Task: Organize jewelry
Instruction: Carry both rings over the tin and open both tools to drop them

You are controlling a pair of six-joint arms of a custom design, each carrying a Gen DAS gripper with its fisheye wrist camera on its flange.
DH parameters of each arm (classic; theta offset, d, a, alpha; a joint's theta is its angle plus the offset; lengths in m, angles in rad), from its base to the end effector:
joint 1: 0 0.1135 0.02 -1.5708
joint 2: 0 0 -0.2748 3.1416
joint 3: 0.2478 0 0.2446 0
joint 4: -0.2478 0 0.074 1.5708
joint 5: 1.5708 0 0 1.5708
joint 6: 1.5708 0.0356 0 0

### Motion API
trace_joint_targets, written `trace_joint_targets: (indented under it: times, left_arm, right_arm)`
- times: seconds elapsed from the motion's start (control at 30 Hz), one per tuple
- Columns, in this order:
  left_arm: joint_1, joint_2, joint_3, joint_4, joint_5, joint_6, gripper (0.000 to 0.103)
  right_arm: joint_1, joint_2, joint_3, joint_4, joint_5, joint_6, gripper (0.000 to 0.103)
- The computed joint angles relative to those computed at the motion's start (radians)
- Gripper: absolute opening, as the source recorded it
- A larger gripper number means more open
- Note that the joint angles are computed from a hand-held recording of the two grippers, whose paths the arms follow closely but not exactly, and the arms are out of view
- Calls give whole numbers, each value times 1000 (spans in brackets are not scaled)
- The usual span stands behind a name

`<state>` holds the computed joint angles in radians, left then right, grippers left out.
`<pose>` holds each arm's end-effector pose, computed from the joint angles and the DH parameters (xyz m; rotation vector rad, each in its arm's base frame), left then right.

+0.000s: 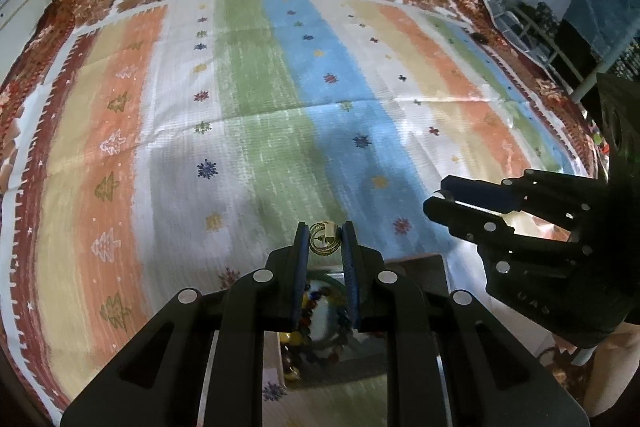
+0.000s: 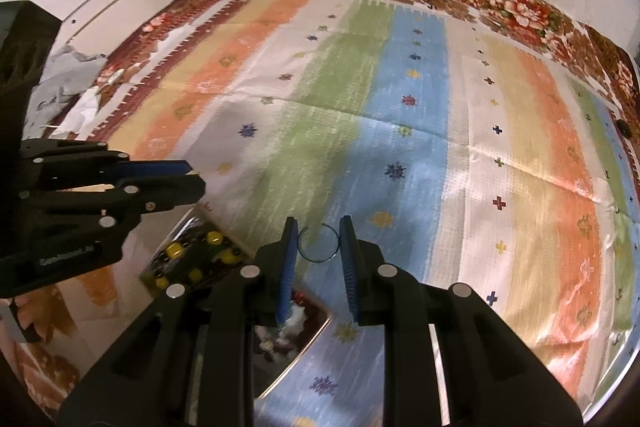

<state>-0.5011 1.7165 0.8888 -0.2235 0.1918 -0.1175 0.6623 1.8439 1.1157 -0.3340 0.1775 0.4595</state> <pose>0.2762 -0.1590 0.1568 0.5754 2.6052 -0.4602 0.2910 0.2190 0.1698 -0.2045 2.6069 0.1645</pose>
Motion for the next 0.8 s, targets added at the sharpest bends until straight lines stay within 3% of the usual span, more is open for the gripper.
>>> trace_joint_targets:
  times: [0.5, 0.8]
  left_arm:
    - [-47, -216, -225, 87, -4, -33, 16]
    - [-49, -225, -245, 100, 2, -54, 16]
  right_arm:
    - [119, -214, -253, 142, 10, 127, 23]
    - [133, -217, -252, 156, -7, 126, 23]
